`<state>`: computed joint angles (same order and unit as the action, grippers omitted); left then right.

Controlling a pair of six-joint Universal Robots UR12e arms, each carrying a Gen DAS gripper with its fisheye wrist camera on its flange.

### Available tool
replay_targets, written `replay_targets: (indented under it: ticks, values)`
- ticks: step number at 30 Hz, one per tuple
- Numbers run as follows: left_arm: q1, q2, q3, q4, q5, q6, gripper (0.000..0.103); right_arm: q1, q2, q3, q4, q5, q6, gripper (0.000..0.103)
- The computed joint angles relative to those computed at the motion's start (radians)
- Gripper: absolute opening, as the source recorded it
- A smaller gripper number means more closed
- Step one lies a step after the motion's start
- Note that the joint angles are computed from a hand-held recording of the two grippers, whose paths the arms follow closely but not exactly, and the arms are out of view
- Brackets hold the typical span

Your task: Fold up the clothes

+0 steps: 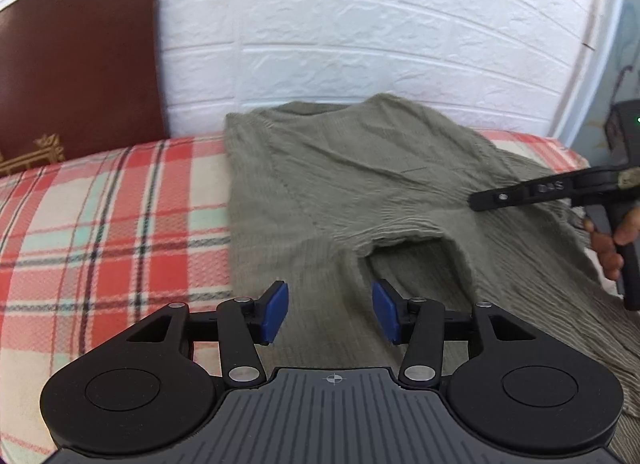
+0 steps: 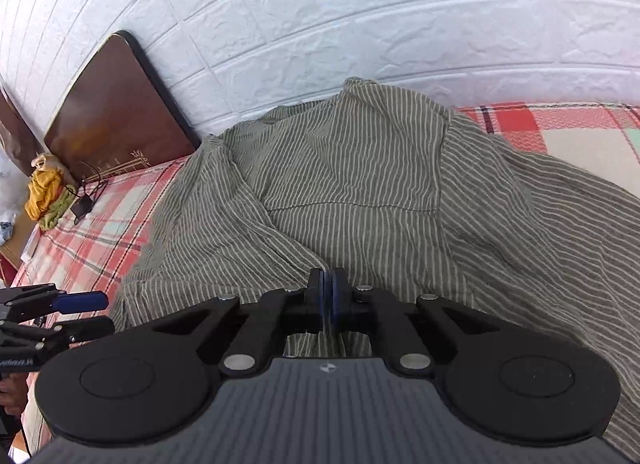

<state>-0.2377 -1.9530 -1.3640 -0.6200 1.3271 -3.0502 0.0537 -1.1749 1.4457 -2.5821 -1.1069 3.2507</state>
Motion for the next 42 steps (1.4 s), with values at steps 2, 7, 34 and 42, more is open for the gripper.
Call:
replay_targets:
  ticks: [2, 7, 34, 42]
  values:
    - [-0.005, -0.006, 0.004, -0.008, -0.023, 0.011, 0.064, 0.0, 0.0, -0.001, 0.004, -0.008, 0.01, 0.006]
    - [-0.028, -0.024, 0.009, -0.072, -0.013, 0.075, 0.065, 0.006, 0.001, -0.006, 0.018, -0.032, 0.01, 0.008]
    - [-0.02, -0.218, 0.314, -0.039, 0.208, -0.081, 0.07, 0.072, 0.086, -0.144, 0.121, 0.195, -0.17, 0.038]
    - [0.002, -0.31, 0.416, -0.041, 0.171, -0.248, 0.068, 0.081, 0.167, -0.224, -0.052, 0.034, -0.068, 0.051]
